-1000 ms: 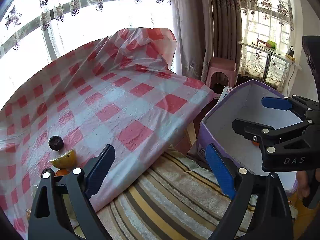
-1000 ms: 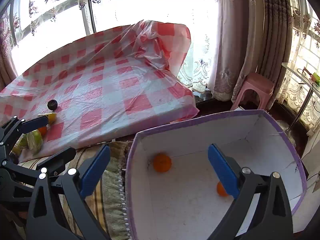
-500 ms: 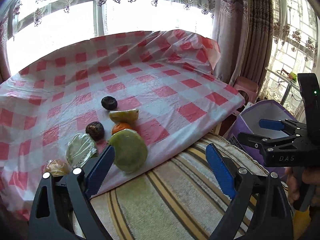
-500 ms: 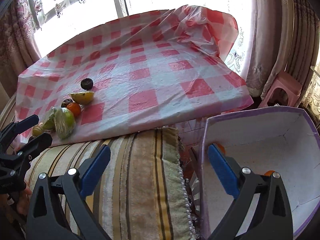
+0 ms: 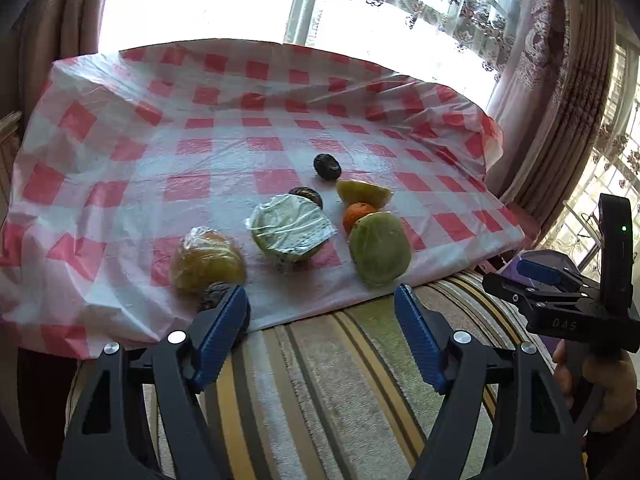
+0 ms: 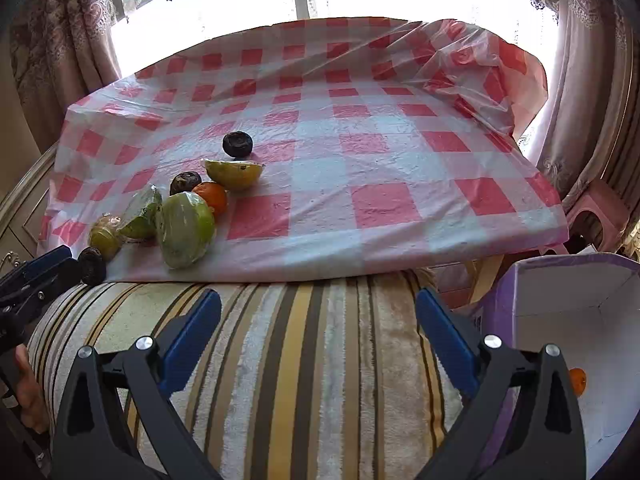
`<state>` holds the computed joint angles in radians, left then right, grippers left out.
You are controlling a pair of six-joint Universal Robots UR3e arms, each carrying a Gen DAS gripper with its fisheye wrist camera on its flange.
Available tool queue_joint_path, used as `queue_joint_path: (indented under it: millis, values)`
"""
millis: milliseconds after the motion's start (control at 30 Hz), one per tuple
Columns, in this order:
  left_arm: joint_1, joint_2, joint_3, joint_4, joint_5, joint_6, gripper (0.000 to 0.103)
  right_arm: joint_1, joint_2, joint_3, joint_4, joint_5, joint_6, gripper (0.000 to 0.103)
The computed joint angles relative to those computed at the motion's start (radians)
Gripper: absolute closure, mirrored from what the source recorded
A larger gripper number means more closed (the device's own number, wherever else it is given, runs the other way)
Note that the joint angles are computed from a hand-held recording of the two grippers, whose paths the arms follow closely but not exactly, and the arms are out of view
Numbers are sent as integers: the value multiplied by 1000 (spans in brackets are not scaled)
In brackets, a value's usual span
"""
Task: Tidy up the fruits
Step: 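Move both open tools back toward the remaining fruits, then grasp the dark passion fruit with the left tool while the right tool grasps the wrapped green fruit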
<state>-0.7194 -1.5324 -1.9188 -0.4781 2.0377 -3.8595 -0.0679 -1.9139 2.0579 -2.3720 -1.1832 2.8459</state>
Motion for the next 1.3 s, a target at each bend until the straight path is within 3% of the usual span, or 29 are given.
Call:
queue_joint_path:
  millis: [133, 400, 700, 867, 1000, 1300]
  values:
    - [61, 126, -154, 44, -34, -73, 47, 113, 73, -30, -75, -57, 37, 5]
    - [175, 213, -278, 104, -166, -85, 56, 296, 224, -132, -173, -180, 91, 5]
    - [231, 199, -272, 88, -230, -66, 63, 419, 373, -261, -211, -268, 132, 5]
    - [238, 183, -268, 85, -238, -62, 69, 478, 453, -337, -209, -337, 143, 5]
    - [232, 172, -268, 88, -232, -63, 83, 514, 507, -388, -200, -400, 151, 5]
    - [213, 157, -258, 88, -208, -61, 83, 591, 589, -457, -207, -545, 142, 6]
